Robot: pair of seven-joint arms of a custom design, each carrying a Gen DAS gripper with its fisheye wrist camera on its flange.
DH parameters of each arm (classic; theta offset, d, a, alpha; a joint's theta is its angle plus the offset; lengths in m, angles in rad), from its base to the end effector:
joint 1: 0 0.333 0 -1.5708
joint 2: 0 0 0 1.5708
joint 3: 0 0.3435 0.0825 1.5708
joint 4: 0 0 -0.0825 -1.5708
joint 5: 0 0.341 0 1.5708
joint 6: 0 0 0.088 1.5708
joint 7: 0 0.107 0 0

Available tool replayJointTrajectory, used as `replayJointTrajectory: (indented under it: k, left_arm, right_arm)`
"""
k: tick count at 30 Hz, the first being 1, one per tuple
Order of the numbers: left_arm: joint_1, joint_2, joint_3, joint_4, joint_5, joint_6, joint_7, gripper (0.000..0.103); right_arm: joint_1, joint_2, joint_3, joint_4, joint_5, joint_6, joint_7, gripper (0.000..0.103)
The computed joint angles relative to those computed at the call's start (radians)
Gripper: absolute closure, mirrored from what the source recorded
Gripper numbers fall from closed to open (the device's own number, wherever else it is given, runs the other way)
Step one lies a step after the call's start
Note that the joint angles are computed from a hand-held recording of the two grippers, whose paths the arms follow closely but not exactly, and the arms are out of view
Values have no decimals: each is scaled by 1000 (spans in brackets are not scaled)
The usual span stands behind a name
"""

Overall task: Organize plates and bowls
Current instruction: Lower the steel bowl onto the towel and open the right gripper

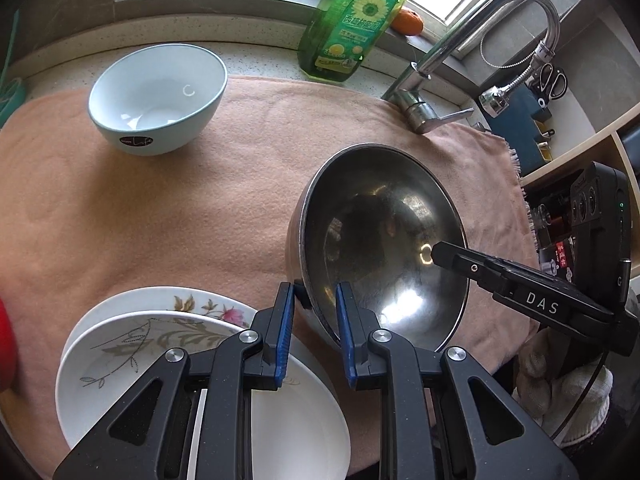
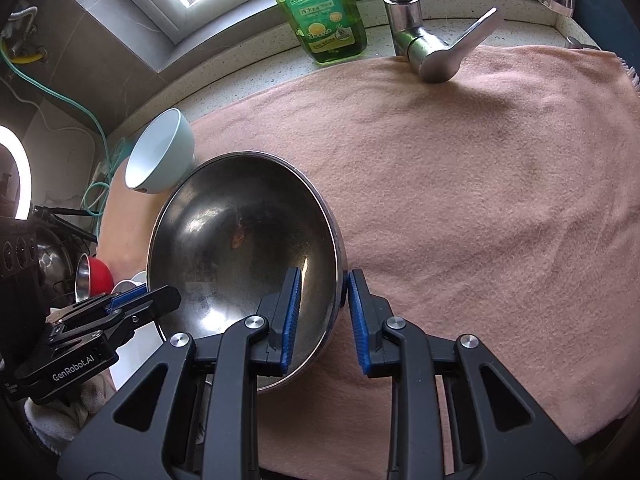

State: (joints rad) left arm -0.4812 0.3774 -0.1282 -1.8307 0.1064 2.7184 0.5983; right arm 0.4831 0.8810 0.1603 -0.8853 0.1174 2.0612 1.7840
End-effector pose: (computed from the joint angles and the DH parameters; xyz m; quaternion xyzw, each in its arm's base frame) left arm 0.5411 -0.3693 0.4367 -0.7780 0.5744 -0.2543 0.0104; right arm 0.6556 0.4277 0.4312 -0.7945 0.5774 0.0517 0.1811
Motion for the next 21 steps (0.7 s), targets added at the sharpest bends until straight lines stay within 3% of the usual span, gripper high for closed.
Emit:
replayJointTrajectory:
  k: [10, 12, 14, 16, 21]
  left_arm:
    - [-3, -3, 3, -3, 2, 1, -2, 84]
    - [-3, -4, 3, -4, 5, 5, -3, 84]
    - [-8, -8, 9, -5, 14, 6, -10, 84]
    - [-14, -12, 16, -5, 32, 6, -19, 83]
    - [-21, -26, 28, -13, 68, 15, -56, 68]
  right_arm:
    - [-1, 5, 1, 10, 6, -6, -1, 76]
    - [-3, -3, 3, -4, 9, 8, -5, 69]
    - [2, -23, -3, -36, -1, 38, -6, 50]
    - [6, -45, -6, -70, -13, 72, -7, 42]
    - [8, -72, -5, -100, -31, 109, -2, 34]
